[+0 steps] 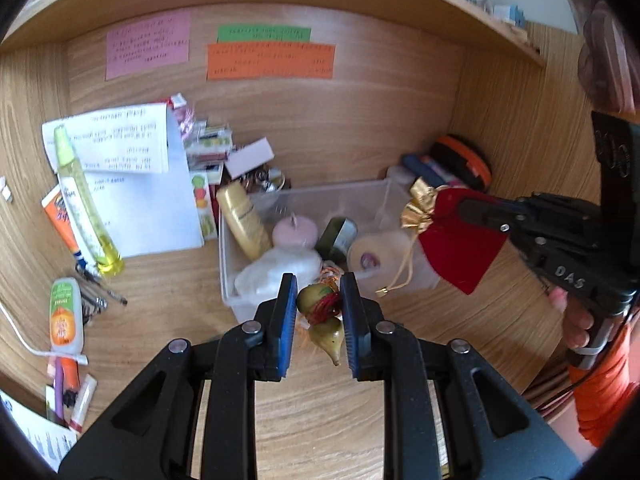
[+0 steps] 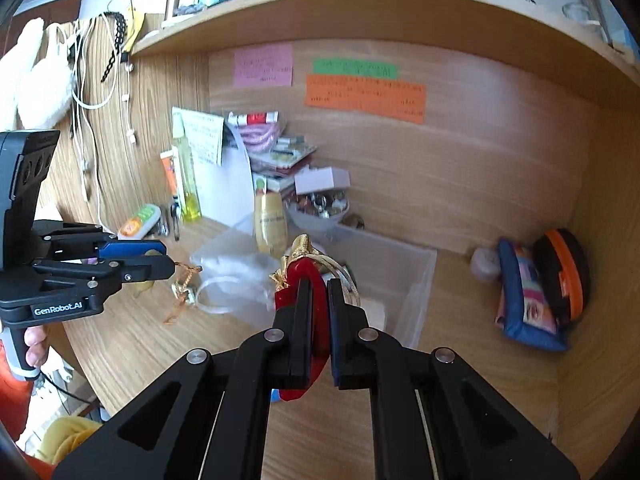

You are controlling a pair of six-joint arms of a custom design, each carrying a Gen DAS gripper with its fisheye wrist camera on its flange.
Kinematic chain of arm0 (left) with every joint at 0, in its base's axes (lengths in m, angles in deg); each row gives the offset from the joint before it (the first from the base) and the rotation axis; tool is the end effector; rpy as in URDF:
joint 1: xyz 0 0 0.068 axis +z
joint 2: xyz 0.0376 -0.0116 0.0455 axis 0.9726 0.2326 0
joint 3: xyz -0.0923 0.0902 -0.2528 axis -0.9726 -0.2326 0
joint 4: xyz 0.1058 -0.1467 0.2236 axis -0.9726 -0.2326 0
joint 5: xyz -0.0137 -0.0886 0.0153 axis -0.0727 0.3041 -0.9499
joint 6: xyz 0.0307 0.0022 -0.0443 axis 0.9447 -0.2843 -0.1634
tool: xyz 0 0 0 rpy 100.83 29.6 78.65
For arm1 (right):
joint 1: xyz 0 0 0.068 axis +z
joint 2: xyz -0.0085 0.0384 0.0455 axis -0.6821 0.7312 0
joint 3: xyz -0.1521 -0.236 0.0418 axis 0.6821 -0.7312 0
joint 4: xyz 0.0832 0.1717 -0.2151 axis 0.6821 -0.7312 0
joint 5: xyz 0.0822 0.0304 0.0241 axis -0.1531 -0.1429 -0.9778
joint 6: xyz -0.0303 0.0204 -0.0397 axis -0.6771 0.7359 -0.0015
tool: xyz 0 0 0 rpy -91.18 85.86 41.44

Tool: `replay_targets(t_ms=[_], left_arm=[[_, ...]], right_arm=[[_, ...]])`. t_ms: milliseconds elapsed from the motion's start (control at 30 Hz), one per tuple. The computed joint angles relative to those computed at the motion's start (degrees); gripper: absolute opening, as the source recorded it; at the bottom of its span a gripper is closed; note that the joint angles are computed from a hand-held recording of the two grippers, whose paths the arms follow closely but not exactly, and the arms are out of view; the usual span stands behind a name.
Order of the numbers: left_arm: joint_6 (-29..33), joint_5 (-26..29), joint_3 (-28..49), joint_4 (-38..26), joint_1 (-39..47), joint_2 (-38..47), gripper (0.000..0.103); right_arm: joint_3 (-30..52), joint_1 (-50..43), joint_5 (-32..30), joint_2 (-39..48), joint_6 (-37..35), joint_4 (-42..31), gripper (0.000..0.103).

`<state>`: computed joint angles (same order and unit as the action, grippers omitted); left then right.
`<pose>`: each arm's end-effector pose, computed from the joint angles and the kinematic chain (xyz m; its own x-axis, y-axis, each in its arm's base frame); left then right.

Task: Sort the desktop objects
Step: 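Carry the red pouch and beaded ornament over the bin with both tools, then release the red pouch from the right tool while the left drops the ornament into the bin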

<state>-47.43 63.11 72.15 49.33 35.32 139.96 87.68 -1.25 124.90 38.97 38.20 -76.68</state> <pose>0.2230 -0.1993 0.2414 -0.4876 0.3545 -0.7979 0.6796 0.7278 -0.0920 0.1573 0.1129 0.2426 -0.5251 -0.0596 -0.8490 -0.0185 0.9981 -0.0586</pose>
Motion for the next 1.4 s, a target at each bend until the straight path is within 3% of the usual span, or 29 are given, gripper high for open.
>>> replay_targets(t_ms=[333, 667, 800, 1067, 1133, 1300, 1400], left_arm=[[1.3, 4.7, 9.4, -2.5, 4.0, 3.5, 0.021], [1.7, 5.7, 17.0, -1.4, 7.5, 15.1, 0.021], [1.9, 6.2, 18.7, -0.9, 8.3, 20.0, 0.021], [3.6, 4.3, 18.8, 0.6, 8.1, 25.2, 0.021], [3.6, 4.2, 18.7, 0.8, 8.1, 25.6, 0.025], [3.3, 3.5, 16.0, 3.5, 8.6, 24.2, 0.049], [3.6, 3.4, 14.4, 4.2, 8.8, 23.0, 0.056]], right_arm=[[4.0, -7.4, -5.5, 4.9, -5.8, 5.6, 0.006], [6.5, -14.5, -13.5, 14.2, -7.8, 13.0, 0.006], [7.4, -17.2, -17.5, 19.6, -7.9, 15.9, 0.006], [9.3, -18.6, -19.6, 29.7, -8.6, 18.5, 0.006], [9.6, -18.3, -18.5, 31.0, -9.1, 18.4, 0.006], [10.4, -17.3, -15.7, 33.0, -10.2, 17.3, 0.007], [10.2, -17.2, -15.6, 32.9, -10.1, 16.5, 0.021]])
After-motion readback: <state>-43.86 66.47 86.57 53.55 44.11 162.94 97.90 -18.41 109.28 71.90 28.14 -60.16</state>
